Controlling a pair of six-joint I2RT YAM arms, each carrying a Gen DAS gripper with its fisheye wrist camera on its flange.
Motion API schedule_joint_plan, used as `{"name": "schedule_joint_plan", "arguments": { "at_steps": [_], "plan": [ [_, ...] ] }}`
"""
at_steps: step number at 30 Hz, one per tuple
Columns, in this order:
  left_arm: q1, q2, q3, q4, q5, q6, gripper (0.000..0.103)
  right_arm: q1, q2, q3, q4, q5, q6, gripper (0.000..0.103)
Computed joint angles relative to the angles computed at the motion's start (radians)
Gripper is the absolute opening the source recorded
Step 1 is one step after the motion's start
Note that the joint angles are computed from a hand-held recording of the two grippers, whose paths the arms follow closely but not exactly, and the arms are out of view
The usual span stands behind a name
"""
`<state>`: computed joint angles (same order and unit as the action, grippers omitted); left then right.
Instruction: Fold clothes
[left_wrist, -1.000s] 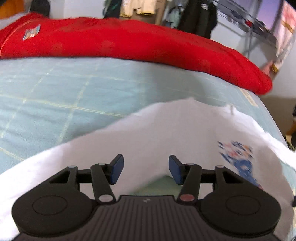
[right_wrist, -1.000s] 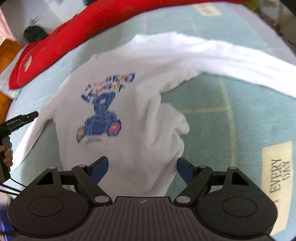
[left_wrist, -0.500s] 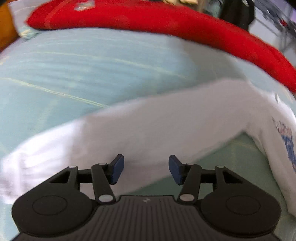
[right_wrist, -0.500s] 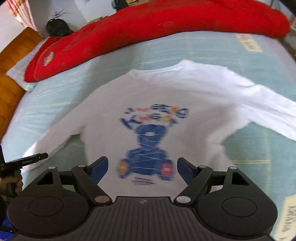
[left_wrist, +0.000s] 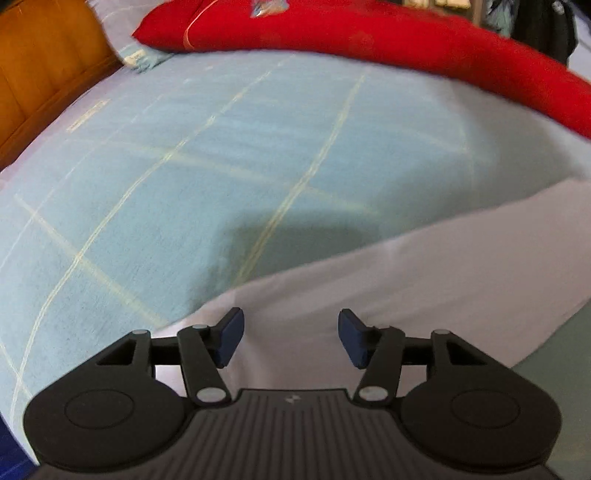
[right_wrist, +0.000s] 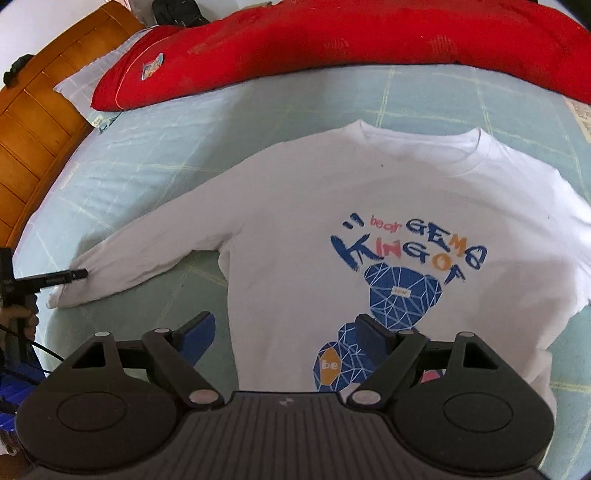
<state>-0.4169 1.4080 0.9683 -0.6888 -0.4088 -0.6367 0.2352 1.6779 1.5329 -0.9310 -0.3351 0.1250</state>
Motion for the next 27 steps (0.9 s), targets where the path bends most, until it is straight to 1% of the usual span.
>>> {"name": "schedule_joint_plan", "arguments": {
  "at_steps": [3, 6, 10, 12, 15, 17, 19, 24, 27],
  "plan": [
    [-0.075, 0.069, 0.07, 0.1, 0.037, 0.052, 0.057, 0.004, -0.018, -0.032, 0.002, -0.009, 0.031, 0.086],
    [-0.14, 0.175, 0.165, 0.188, 0.112, 0.084, 0.058, 0.011, -0.037, -0.062, -0.005, 0.007, 0.012, 0.086],
    [-0.24, 0.326, 0.314, 0.221, 0.175, 0.12, 0.059, 0.011, -0.111, -0.121, -0.025, 0.055, -0.057, 0.087],
    [-0.286, 0.396, 0.389, 0.209, 0.197, 0.141, 0.059, 0.002, -0.175, -0.169, -0.042, 0.087, -0.106, 0.087],
    [-0.359, 0.476, 0.505, 0.155, 0.203, 0.154, 0.059, -0.044, -0.282, -0.258, -0.079, 0.108, -0.219, 0.089],
    [-0.405, 0.513, 0.57, 0.116, 0.202, 0.133, 0.059, -0.098, -0.34, -0.317, -0.103, 0.09, -0.307, 0.09],
    [-0.433, 0.528, 0.598, 0.097, 0.223, 0.094, 0.059, -0.149, -0.39, -0.359, -0.128, 0.087, -0.375, 0.09],
    [-0.54, 0.568, 0.71, 0.002, 0.195, -0.019, 0.06, -0.349, -0.478, -0.423, -0.205, -0.016, -0.501, 0.093],
    [-0.595, 0.604, 0.766, -0.052, 0.199, -0.053, 0.061, -0.464, -0.506, -0.459, -0.249, -0.063, -0.594, 0.093]
  ]
}}
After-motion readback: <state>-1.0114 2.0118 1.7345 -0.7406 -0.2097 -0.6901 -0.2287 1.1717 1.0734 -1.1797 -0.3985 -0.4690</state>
